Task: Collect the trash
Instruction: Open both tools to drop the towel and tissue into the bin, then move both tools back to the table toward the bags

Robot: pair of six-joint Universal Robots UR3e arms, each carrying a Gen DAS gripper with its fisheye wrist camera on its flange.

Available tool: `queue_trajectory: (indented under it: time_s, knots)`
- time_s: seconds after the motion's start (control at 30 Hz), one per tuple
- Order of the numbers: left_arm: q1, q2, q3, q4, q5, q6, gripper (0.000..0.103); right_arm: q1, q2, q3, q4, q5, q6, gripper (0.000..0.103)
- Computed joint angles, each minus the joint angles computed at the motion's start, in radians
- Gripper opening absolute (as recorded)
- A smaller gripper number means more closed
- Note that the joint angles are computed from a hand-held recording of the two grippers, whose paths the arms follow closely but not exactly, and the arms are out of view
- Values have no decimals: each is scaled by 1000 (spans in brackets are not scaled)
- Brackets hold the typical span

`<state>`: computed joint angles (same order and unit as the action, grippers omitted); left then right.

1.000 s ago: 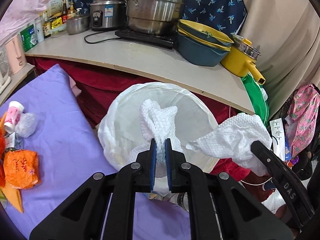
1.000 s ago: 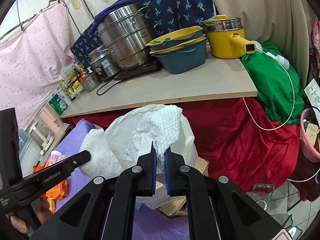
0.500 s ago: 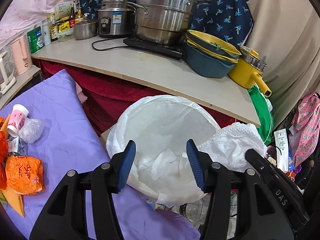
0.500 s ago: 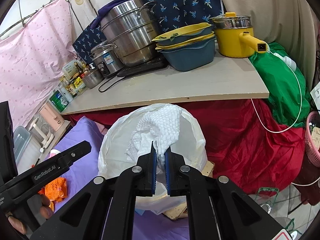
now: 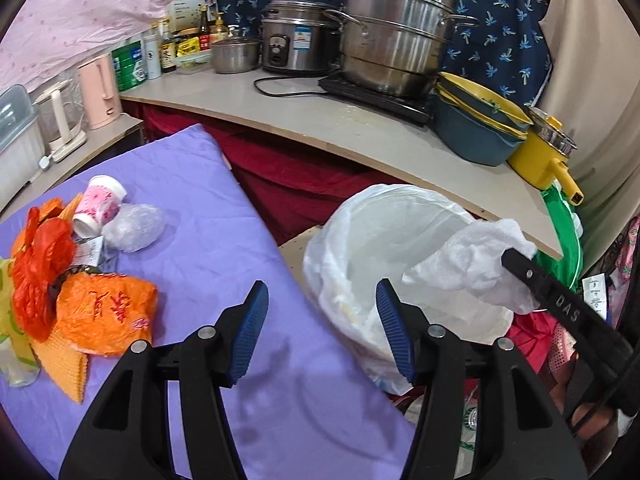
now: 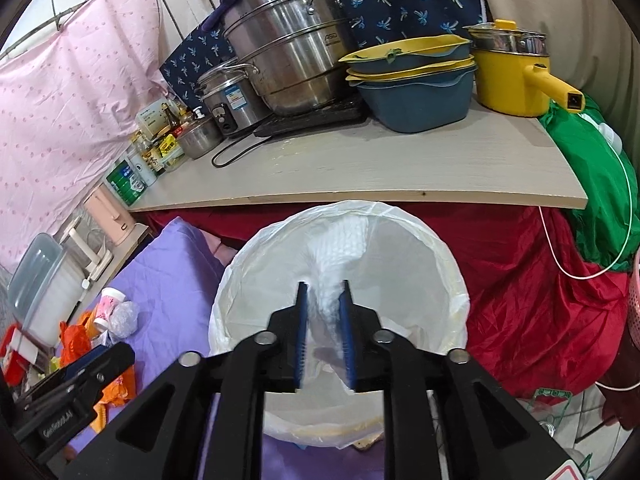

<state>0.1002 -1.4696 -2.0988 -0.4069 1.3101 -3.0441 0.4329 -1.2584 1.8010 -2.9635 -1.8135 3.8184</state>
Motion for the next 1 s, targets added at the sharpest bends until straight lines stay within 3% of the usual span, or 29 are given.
queue_trajectory:
  time_s: [0.03,0.13,0.53,0.67,1.0]
  knots:
    - [8,9,-11,4,3,2,55,6,5,-12,3,-8,3,35]
    - [40,40,-40,4,0,-2,64,27,11,-28,-5,-36,16,48]
    - [176,213,-149,-52,-65,55,66,140,25,-125,57,-99,28,49]
    - [251,306,-196,-96,-92,89,72,190,42,-175,90,-120,35,50]
    - [538,574,-273,-334,-213,250,74,305,137,-363,174,-143,38,56]
